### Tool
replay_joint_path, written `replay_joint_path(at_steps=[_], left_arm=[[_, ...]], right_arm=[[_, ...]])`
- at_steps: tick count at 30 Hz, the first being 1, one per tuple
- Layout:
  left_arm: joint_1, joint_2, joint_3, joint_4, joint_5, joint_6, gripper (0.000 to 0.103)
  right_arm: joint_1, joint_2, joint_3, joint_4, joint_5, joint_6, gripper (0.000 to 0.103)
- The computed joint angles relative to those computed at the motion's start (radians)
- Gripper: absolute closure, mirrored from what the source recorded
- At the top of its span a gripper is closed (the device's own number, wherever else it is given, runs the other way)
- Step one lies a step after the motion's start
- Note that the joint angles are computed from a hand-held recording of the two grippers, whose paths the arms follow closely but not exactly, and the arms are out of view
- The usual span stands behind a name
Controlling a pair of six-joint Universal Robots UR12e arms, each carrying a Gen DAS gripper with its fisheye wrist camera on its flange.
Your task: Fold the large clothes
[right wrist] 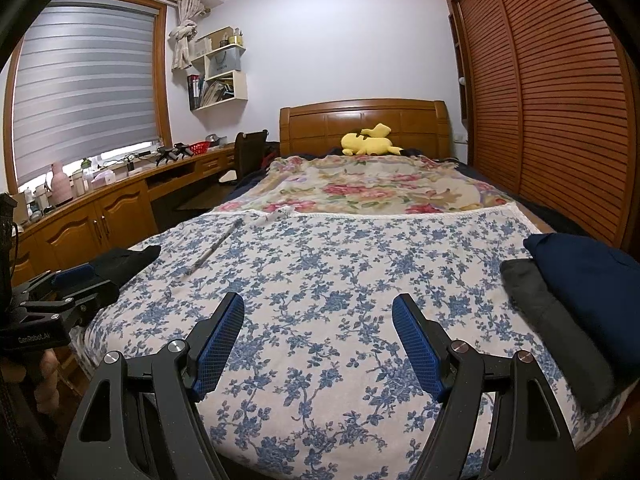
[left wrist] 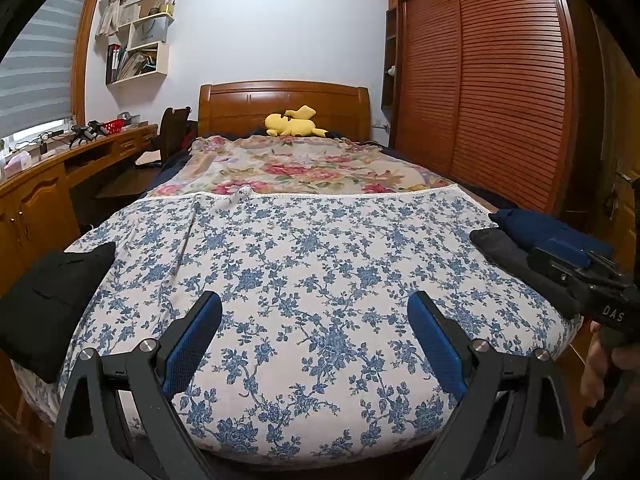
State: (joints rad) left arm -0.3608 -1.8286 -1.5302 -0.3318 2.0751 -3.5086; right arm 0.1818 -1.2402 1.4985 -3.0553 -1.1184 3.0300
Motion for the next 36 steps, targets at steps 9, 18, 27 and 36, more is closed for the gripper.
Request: replay_joint_path(at_steps=[9,18,27,36], left_arm=[[-0.003,0.002,0.005,0.009,0.007,0.014,0.009],[-0.007,0.0,0.007,0.011,0.013,0.018,0.009],[-0.009,-0.002,0.01,0.014,0.015,0.022,0.009],[-0.01,-0.002,0.011,0.02,0.016,0.027,0.009]], right_arm=[[0.0,0.006,-0.005,-0.009,0.005,0.006,0.025],[0.0,0.01,-0.009,-0.009,0.006,0.007,0.025],[-0.001,0.01,-0.009,-0.009,0.008,0.006,0.025],[0.0,0.012,-0.01,-0.012,0.007,0.009,0.025]])
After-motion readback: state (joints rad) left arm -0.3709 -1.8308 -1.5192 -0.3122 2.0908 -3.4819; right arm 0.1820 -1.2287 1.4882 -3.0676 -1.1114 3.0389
